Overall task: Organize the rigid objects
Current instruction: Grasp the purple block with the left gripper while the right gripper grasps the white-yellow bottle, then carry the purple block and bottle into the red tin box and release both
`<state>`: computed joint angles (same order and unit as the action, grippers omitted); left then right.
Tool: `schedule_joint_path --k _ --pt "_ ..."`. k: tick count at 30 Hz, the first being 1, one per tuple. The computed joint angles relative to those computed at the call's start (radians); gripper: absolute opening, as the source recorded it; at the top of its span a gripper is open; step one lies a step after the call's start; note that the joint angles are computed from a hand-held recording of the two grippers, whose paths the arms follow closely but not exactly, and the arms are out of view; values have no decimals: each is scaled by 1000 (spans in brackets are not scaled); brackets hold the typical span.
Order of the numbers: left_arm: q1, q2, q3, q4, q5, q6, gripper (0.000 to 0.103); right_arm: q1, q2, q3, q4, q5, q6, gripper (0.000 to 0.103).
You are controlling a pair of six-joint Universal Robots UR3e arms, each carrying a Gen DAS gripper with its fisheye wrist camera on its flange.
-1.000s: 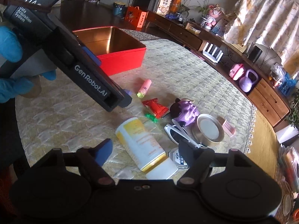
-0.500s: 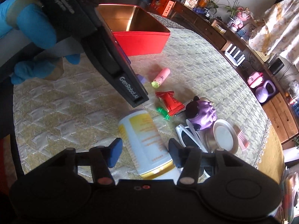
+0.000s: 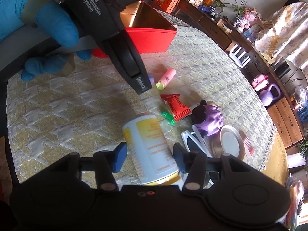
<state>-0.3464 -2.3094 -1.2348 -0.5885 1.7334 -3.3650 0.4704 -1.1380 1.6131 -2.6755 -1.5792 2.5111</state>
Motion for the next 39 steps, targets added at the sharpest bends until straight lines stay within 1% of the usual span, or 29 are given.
schedule_joint_path --k 2,4,10,12,16,23,25,27,32,37,39 --pt "2 9 -14 5 4 2 20 9 1 0 -12 -16 18 48" --pt "8 24 -35 15 0 4 20 16 -5 6 -21 -31 41 46" --pt "29 92 -106 35 -36 9 20 20 -32 9 -12 -56 133 45" --pt "34 114 -123 32 -49 14 20 29 -37 -4 2 -71 180 44" --pt "44 163 -167 45 -67 30 20 21 -55 -22 24 -78 256 44" --pt "86 258 -233 36 -119 58 20 7 -93 -47 64 -57 398 43" --pt "96 287 -253 39 -130 72 20 4 -101 -55 70 -48 422 42" --pt "108 317 -272 40 -143 92 20 24 -102 -78 83 -67 455 42" --pt "147 382 -314 33 -156 140 20 22 -103 -129 109 -48 519 42" --pt "215 444 -354 28 -173 173 20 30 -70 -234 145 -14 578 42" --pt "242 465 -369 29 -176 187 20 46 -35 -303 167 -10 606 42"
